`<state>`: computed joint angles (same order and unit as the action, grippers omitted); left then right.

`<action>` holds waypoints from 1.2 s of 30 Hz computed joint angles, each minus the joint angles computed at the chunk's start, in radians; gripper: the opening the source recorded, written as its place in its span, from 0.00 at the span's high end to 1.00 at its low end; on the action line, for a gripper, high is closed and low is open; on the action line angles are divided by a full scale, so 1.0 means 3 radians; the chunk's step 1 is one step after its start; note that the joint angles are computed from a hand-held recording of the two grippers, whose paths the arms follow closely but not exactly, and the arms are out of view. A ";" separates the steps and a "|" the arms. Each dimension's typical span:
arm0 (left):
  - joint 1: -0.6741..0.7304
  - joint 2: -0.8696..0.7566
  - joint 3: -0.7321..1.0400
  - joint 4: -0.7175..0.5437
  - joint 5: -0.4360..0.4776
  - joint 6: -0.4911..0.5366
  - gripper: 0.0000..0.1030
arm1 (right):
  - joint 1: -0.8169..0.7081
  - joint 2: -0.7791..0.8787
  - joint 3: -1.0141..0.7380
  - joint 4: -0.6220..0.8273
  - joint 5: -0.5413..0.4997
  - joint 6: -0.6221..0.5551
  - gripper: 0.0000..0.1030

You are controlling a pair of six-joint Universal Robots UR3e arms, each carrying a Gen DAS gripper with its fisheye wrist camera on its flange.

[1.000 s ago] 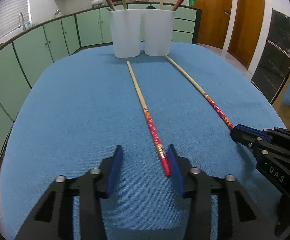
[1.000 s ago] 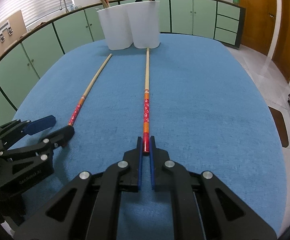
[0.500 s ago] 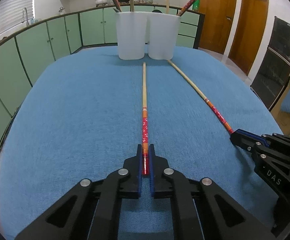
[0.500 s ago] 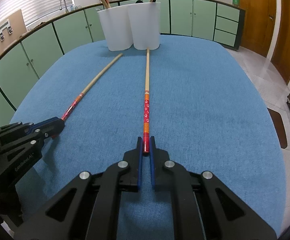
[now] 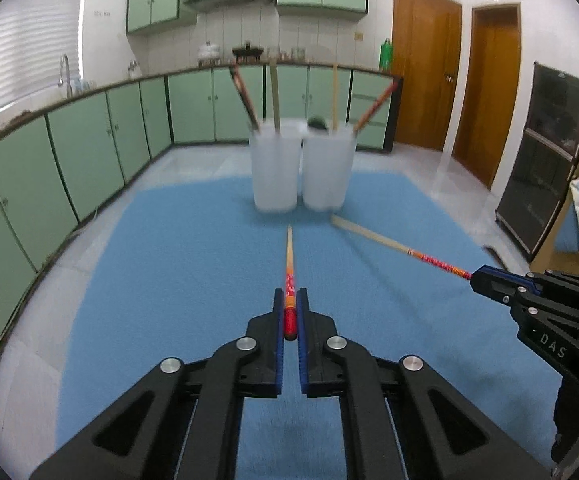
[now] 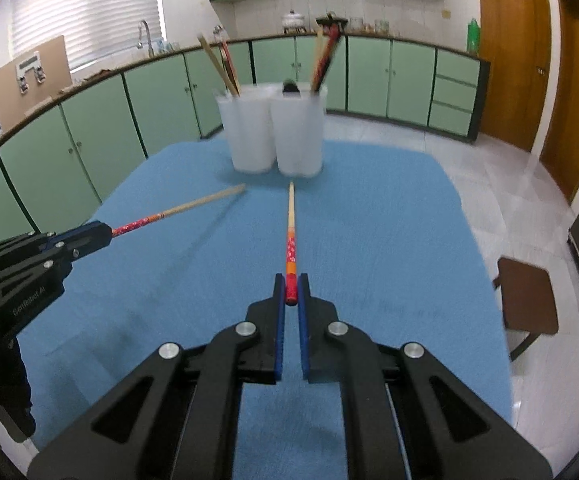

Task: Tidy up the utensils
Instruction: 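Lift both chopsticks and carry them above the white holder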

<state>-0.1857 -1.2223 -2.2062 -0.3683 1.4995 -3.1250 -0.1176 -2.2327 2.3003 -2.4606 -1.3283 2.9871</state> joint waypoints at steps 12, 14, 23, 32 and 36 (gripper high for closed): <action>0.0212 -0.0050 0.0809 -0.0280 -0.0468 0.0179 0.94 | -0.0345 0.0160 -0.1069 0.0605 0.0664 -0.0224 0.95; 0.0234 -0.0169 0.1006 -0.0340 -0.0572 0.0207 0.94 | -0.0361 0.0326 -0.1321 0.0695 0.0748 -0.0262 0.95; 0.0260 -0.0656 0.1758 -0.0579 -0.0771 0.0315 0.94 | -0.0296 0.1147 -0.2460 0.1018 0.0833 -0.0365 0.95; 0.0171 -0.1478 0.3159 -0.0686 -0.0651 0.0292 0.95 | -0.0315 0.2169 -0.4043 0.1130 0.0824 -0.0150 0.95; 0.0084 -0.1996 0.3958 -0.0753 -0.0508 0.0233 0.95 | -0.0247 0.2725 -0.4807 0.1235 0.0712 -0.0072 0.95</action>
<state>-0.1605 -1.8212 -1.0189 -0.5942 1.3471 -3.0550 -0.1916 -1.4153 0.8583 -2.0900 -1.1147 2.9656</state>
